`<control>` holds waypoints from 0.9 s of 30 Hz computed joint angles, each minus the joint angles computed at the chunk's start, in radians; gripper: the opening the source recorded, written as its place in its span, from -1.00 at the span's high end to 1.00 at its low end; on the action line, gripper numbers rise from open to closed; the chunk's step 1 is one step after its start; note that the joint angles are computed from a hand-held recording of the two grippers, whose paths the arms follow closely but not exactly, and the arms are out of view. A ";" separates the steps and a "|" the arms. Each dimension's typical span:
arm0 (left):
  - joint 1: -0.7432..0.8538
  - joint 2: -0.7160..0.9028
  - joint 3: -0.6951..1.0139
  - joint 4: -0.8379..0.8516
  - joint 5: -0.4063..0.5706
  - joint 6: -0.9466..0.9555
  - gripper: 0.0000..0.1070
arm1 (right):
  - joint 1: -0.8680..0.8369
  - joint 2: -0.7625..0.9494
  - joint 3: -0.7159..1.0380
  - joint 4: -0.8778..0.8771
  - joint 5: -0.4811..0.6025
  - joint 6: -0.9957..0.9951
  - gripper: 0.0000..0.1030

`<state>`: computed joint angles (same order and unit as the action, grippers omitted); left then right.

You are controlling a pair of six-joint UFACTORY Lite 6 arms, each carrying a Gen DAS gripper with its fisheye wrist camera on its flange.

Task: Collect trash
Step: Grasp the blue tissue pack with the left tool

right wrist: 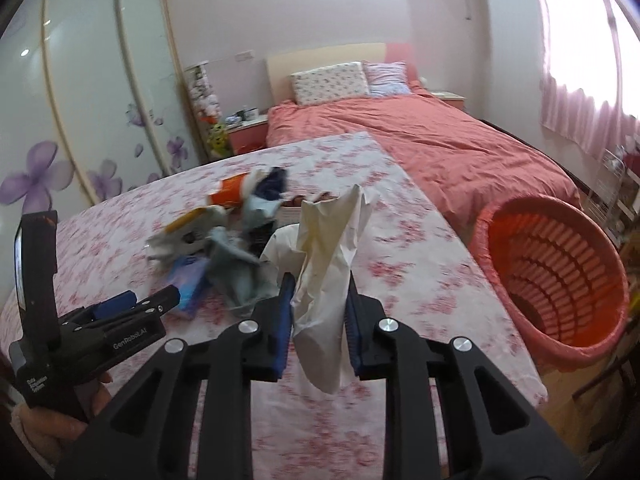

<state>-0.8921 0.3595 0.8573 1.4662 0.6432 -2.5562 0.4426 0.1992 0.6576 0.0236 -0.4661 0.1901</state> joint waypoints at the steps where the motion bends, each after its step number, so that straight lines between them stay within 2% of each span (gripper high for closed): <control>1: 0.006 0.015 0.016 -0.003 -0.007 0.010 -0.35 | -0.014 0.004 -0.001 -0.015 -0.004 0.011 0.55; 4: 0.022 0.060 0.068 -0.033 -0.006 0.061 -0.46 | -0.057 0.013 -0.005 -0.058 -0.013 0.041 0.55; 12: 0.072 0.136 0.152 -0.085 -0.047 0.159 -0.46 | -0.124 0.044 -0.003 -0.141 -0.032 0.101 0.55; 14: 0.080 0.136 0.152 -0.064 -0.060 0.144 -0.41 | -0.136 0.050 -0.001 -0.153 -0.033 0.111 0.55; 15: 0.082 0.142 0.160 -0.076 -0.055 0.160 -0.33 | -0.141 0.050 -0.002 -0.160 -0.035 0.117 0.55; 16: 0.084 0.142 0.163 -0.074 -0.054 0.163 -0.12 | -0.145 0.049 -0.003 -0.165 -0.036 0.120 0.55; 18: 0.084 0.135 0.159 -0.063 -0.055 0.164 0.00 | -0.149 0.039 -0.012 -0.168 -0.038 0.121 0.55; 27: 0.000 0.027 0.046 -0.048 -0.010 0.082 0.04 | -0.183 -0.045 -0.070 -0.195 -0.044 0.142 0.55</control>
